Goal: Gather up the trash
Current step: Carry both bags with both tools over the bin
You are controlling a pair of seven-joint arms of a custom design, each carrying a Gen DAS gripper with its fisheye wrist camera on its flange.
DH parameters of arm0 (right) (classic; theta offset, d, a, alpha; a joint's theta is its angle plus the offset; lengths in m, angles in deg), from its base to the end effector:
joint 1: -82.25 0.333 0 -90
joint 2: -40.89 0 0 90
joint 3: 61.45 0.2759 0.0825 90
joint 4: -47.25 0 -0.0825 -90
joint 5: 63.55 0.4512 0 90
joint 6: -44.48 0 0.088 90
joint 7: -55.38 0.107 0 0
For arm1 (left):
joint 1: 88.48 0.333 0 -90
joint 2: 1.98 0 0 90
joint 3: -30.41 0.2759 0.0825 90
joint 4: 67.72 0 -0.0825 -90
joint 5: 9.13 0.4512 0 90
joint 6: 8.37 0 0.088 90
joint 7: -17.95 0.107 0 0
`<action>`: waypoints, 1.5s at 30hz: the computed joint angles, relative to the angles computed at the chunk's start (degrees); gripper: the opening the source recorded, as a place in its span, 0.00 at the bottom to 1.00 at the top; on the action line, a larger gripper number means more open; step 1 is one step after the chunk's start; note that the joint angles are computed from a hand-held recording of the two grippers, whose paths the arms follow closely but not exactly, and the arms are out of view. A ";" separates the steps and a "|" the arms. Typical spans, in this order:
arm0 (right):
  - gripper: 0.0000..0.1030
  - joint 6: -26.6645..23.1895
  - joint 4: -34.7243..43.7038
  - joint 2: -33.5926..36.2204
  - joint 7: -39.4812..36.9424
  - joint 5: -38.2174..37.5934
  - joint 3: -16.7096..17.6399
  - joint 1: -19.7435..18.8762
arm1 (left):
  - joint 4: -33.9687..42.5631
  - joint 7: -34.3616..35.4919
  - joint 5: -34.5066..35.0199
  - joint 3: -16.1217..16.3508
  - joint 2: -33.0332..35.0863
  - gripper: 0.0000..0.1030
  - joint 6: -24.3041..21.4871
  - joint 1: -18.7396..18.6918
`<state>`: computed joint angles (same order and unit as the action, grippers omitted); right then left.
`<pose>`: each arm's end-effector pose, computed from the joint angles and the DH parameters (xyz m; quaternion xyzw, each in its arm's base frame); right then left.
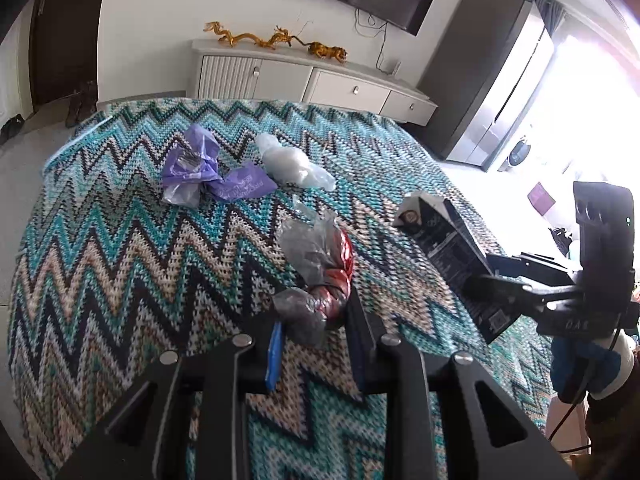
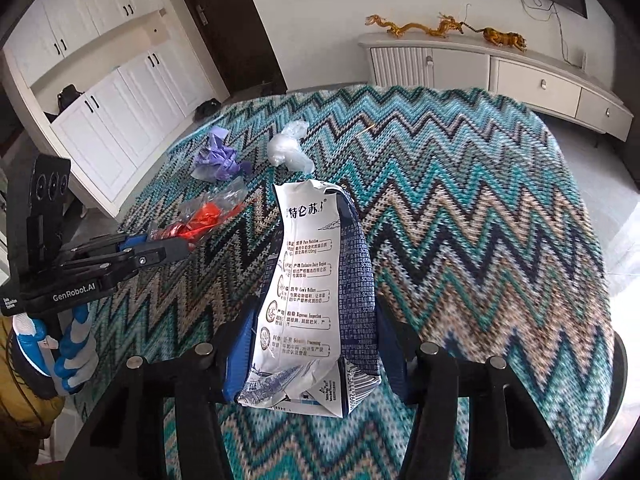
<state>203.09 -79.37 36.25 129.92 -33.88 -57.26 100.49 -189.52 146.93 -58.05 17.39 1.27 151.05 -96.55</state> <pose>0.5791 0.2164 0.4075 -0.7387 0.5796 -0.0813 0.3344 0.6085 -0.1979 0.3615 -0.5419 0.7533 -0.3671 0.0637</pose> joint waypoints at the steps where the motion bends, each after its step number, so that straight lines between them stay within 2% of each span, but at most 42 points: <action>1: 0.51 0.62 -1.17 -1.38 0.60 -0.23 0.15 0.04 | -0.82 -0.10 -0.12 -0.10 -1.08 0.24 0.29 -0.09; 4: 0.51 2.60 -4.84 -5.72 0.99 0.42 0.06 0.50 | -4.14 -0.22 -0.24 0.45 -5.12 0.24 1.93 -1.21; 7: 0.51 4.87 -8.52 -9.97 1.02 1.05 -0.42 1.36 | -6.52 -3.58 3.73 1.15 -8.26 0.24 4.93 -3.34; 11: 0.51 7.55 -12.49 -14.87 0.50 2.32 -1.61 2.67 | -10.78 -9.92 12.31 0.91 -12.87 0.24 10.27 -5.50; 15: 0.51 9.24 -16.64 -20.28 1.14 2.30 -2.63 3.12 | -13.30 -20.43 24.58 -2.26 -16.00 0.24 13.90 -3.95; 17: 0.51 9.92 -18.44 -22.68 1.50 1.94 -3.15 3.07 | -13.58 -24.54 29.41 -3.72 -16.62 0.24 14.89 -2.98; 19: 0.51 10.83 -20.60 -25.24 2.14 1.45 -3.41 2.77 | -13.51 -26.36 32.31 -3.77 -17.14 0.24 15.06 -3.55; 24: 0.51 12.91 -25.49 -31.08 2.17 1.57 -6.40 2.98 | -10.97 -32.67 41.81 -5.67 -16.40 0.24 14.41 -3.24; 32: 0.51 16.56 -31.72 -36.73 2.04 2.68 -11.93 0.64 | -1.06 -39.09 53.73 -5.69 -7.47 0.24 10.54 -6.69; 36: 0.51 17.22 -35.17 -39.65 3.18 2.07 -12.73 -3.79 | 6.25 -38.94 56.17 -4.97 -0.47 0.24 8.17 -10.46; 40: 0.51 17.23 -37.45 -40.89 4.58 1.08 -13.43 -8.92 | 15.42 -36.72 56.22 -6.12 7.82 0.24 5.15 -12.92; 45: 0.51 17.50 -38.53 -39.56 5.55 -0.29 -14.40 -14.34 | 32.42 -34.99 58.10 -7.56 22.08 0.24 -1.81 -16.78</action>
<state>220.59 -117.90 -3.31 135.47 -34.18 -71.66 86.15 -157.09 111.94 0.05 9.83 23.35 149.24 -113.33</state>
